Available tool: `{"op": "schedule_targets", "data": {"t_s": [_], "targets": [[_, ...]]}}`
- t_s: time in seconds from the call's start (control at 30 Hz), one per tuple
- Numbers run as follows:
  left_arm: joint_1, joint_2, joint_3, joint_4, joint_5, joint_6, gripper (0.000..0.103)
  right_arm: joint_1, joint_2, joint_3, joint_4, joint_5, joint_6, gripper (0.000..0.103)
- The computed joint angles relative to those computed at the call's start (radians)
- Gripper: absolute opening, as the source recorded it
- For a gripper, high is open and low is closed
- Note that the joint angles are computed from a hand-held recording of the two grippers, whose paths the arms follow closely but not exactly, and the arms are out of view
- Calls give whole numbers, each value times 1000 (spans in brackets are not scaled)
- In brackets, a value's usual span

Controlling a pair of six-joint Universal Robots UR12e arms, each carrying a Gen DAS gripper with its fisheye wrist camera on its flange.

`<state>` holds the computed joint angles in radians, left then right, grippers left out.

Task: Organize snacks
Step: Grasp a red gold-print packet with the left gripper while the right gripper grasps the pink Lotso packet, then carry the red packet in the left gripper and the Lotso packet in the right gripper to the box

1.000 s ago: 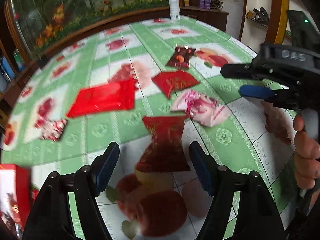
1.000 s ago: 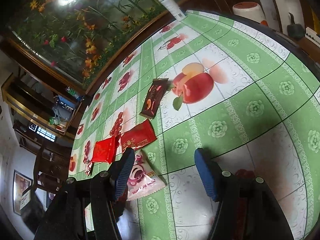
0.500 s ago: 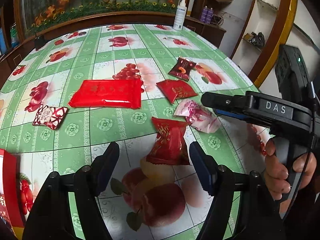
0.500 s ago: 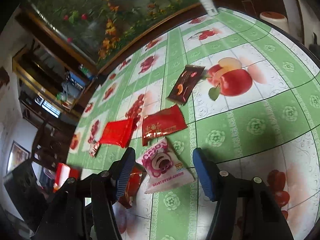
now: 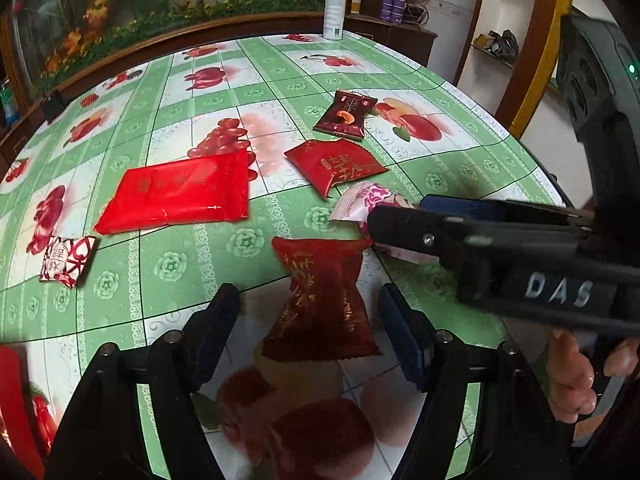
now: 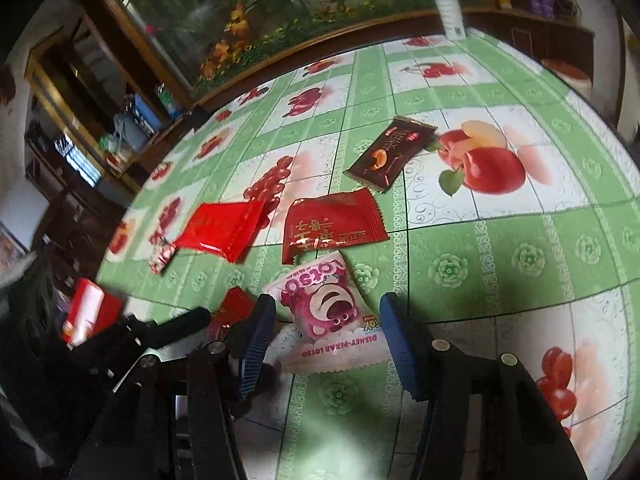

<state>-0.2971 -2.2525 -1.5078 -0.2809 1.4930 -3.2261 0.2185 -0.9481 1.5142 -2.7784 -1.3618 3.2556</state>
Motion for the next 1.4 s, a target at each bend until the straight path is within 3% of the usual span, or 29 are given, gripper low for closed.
{"op": "schedule_targets", "data": {"t_s": [0.1, 0.13, 0.57, 0.63, 0.7, 0.8, 0.87, 1.07, 1.4], "targets": [[-2, 1, -7, 19, 30, 11, 48, 16, 3, -3, -5, -81, -40, 45], [1, 3, -12, 22, 26, 1, 47, 17, 3, -5, -5, -87, -40, 44], [16, 69, -133, 88, 25, -39, 47, 15, 0, 3, -21, -81, -47, 39], [13, 82, -152, 104, 58, -42, 47, 15, 0, 4, -22, -81, -47, 39], [8, 92, -161, 83, 100, -36, 47, 16, 1, 5, -25, -84, -49, 39], [21, 103, -170, 45, 65, -65, 47, 17, 1, 5, -28, -90, -55, 39], [26, 103, -161, -12, 78, -103, 47, 19, 2, 5, -29, -99, -59, 39], [39, 105, -164, -24, 98, -154, 47, 31, 0, 12, -40, -118, -29, 39], [51, 118, -189, -6, 82, -173, 47, 70, 4, 18, -41, -42, -75, 39]]}}
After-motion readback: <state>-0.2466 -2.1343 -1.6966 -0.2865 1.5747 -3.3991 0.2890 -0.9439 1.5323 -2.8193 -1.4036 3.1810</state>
